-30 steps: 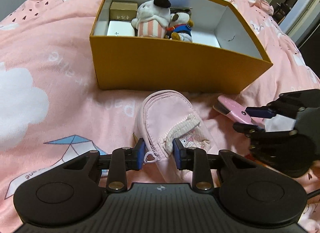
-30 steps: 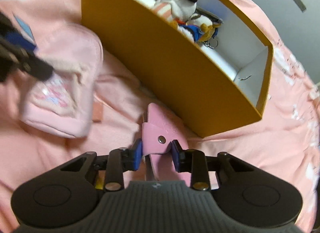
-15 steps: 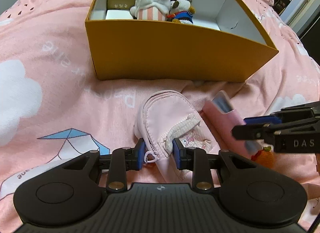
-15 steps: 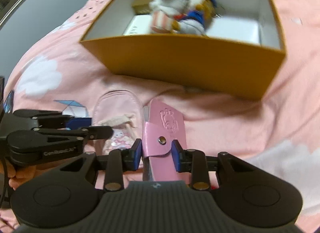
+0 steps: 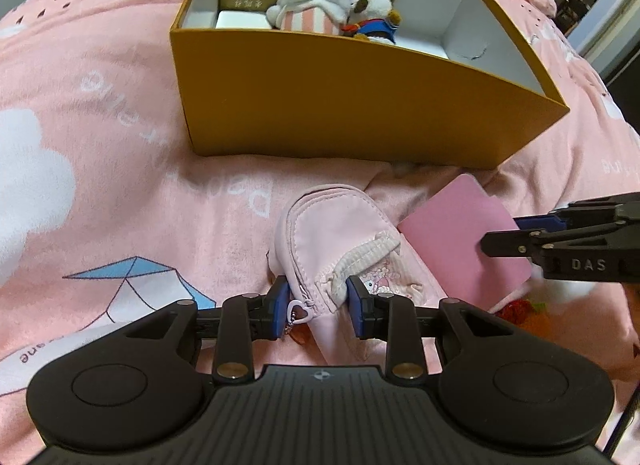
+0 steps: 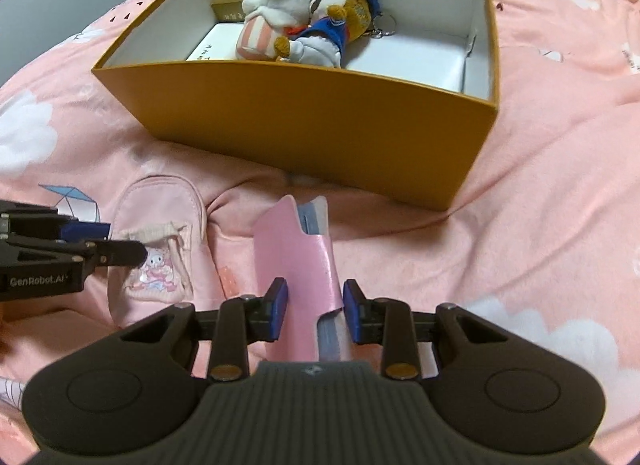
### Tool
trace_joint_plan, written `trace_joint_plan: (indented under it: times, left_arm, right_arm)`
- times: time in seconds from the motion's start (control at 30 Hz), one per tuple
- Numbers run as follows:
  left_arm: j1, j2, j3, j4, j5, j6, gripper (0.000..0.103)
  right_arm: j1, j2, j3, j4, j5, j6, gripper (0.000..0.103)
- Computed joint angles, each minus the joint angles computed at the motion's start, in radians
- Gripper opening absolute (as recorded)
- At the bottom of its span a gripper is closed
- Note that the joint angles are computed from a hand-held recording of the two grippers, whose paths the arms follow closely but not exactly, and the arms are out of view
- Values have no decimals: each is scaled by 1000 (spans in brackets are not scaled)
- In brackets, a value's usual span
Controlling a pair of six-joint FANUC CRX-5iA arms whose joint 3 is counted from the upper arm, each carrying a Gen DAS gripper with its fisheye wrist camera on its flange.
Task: Organize objects
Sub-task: 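Lift the pink pouch and pink card holder toward the orange box with both grippers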
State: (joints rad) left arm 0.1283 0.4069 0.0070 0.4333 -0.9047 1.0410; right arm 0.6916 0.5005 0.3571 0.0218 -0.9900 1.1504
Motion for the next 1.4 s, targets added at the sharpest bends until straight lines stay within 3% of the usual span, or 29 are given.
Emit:
trace_joint_plan:
  times: [0.2, 0.43, 0.57, 0.63, 0.8, 0.93, 1.17, 1.4]
  left_arm:
    - [16, 38, 25, 38, -51, 44, 50]
    - [36, 66, 34, 75, -87, 126, 58]
    - [38, 59, 16, 102, -76, 126, 44]
    - [32, 49, 10, 96, -63, 116, 39]
    - [27, 23, -6, 86, -45, 62, 35]
    - [16, 5, -19, 86, -22, -1, 33]
    - [20, -30, -60, 135, 14, -86, 31]
    - [32, -62, -59, 238, -26, -200, 30]
  right_arm:
    - [-70, 49, 75, -143, -42, 44, 44]
    - [-118, 74, 107, -248, -36, 117, 54]
    - [-119, 74, 106, -249, -26, 123, 46]
    - [-112, 55, 89, -234, -10, 130, 33]
    - [-102, 2, 82, -281, -47, 213, 20]
    - [-80, 14, 117, -282, -113, 246, 20]
    - [-77, 47, 151, -260, -113, 216, 19]
    - [-73, -71, 30, -249, -4, 158, 18]
